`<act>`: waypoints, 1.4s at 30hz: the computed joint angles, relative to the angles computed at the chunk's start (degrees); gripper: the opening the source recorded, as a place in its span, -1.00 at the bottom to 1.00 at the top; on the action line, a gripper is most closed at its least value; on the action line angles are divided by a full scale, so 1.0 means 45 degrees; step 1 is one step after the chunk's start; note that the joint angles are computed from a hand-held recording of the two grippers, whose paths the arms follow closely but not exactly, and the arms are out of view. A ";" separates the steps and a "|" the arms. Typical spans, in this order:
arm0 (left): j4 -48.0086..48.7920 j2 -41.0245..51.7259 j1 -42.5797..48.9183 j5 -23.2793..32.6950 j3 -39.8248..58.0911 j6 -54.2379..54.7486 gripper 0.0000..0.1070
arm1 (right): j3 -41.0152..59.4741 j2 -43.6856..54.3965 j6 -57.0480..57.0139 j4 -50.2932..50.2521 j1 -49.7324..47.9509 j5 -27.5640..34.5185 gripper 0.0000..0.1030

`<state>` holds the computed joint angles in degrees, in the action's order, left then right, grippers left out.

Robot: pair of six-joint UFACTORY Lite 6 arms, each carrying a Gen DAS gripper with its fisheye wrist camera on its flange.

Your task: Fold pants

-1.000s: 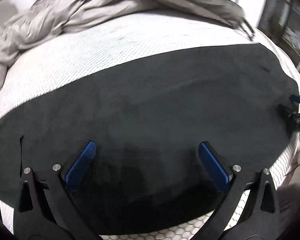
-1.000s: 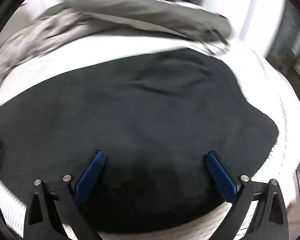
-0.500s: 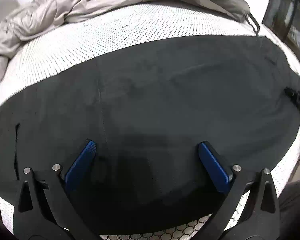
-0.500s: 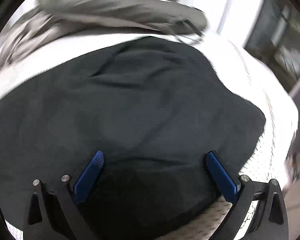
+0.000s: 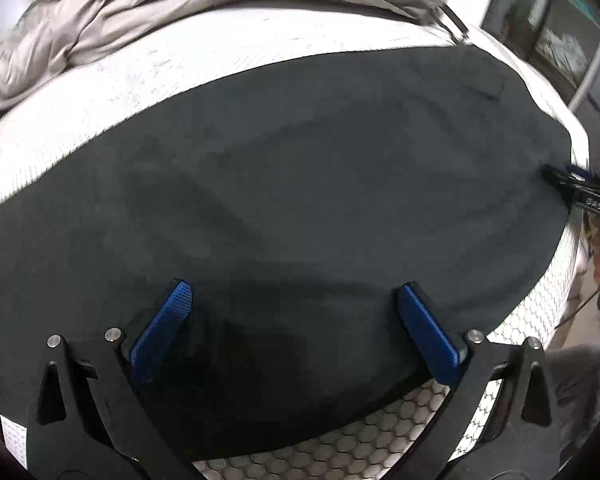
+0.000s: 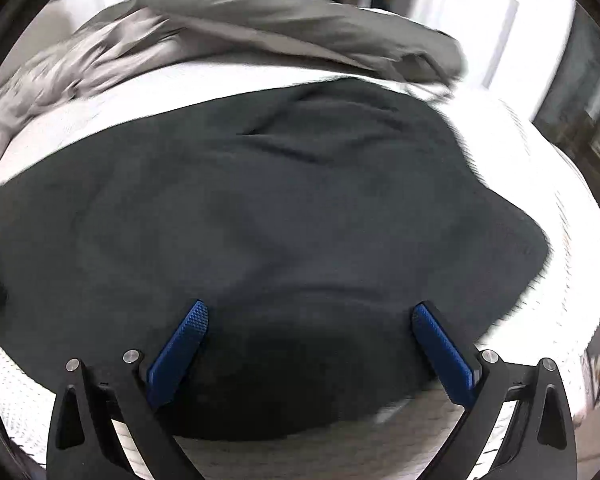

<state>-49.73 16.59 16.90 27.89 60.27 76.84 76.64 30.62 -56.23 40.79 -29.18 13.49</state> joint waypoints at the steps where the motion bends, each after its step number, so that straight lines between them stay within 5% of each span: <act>1: -0.0025 -0.0013 0.0062 -0.0351 -0.0005 -0.0023 0.92 | 0.0429 0.0241 -0.0753 0.1020 -0.0837 0.0747 0.99; 6: -0.0695 0.0114 0.0965 -0.0394 0.0289 0.0211 0.91 | 0.2446 0.2005 -0.2099 0.4917 -0.4827 0.6697 0.99; 10: -0.1030 0.0449 0.1331 0.0168 0.0762 0.0562 0.91 | 0.4497 0.4028 -0.1078 0.6351 -0.5740 1.0330 0.99; 16: -0.1782 0.0756 0.1621 0.0405 0.0931 0.1151 0.91 | 1.1116 0.8509 0.1599 0.7551 -0.4528 1.0294 0.88; 19: -0.2311 0.0549 0.2006 0.0542 0.0695 0.1800 0.91 | 1.2424 0.8834 0.2833 0.5599 -0.3700 0.8791 -0.20; 21: -0.2422 0.0704 0.2462 0.0829 0.0959 0.1883 0.91 | 1.0632 0.7343 0.2144 0.5095 -0.3177 0.7431 -0.51; 24: -0.2309 0.1211 0.3348 0.1599 0.1836 0.1261 0.91 | 0.7314 0.4318 -0.0603 0.6514 -0.2526 0.6409 -0.69; 29: -0.2203 0.2252 0.4735 0.2848 0.3609 0.0238 0.91 | 0.3319 -0.0063 -0.4045 0.8619 0.0109 0.7808 -0.69; 31: -0.2240 0.2602 0.5197 0.3068 0.4146 0.0120 0.91 | 0.2970 -0.0439 -0.4388 0.8642 0.1667 0.8799 -0.47; 33: -0.2071 0.3061 0.5628 0.3226 0.4847 -0.0237 0.91 | 0.3173 -0.0027 -0.4247 0.8015 0.3190 0.9810 0.53; 37: -0.1583 0.4075 0.6412 0.3836 0.6267 -0.1326 0.91 | 0.2311 -0.0038 -0.3620 0.4858 0.5516 0.8301 0.59; 42: -0.1628 0.4233 0.6506 0.5051 0.6449 -0.0990 0.91 | 0.0378 -0.1616 -0.4953 0.5446 0.3567 0.8876 0.63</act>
<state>-57.06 35.64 46.18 50.62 89.29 72.38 78.34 23.35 -78.51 65.29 -13.13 53.43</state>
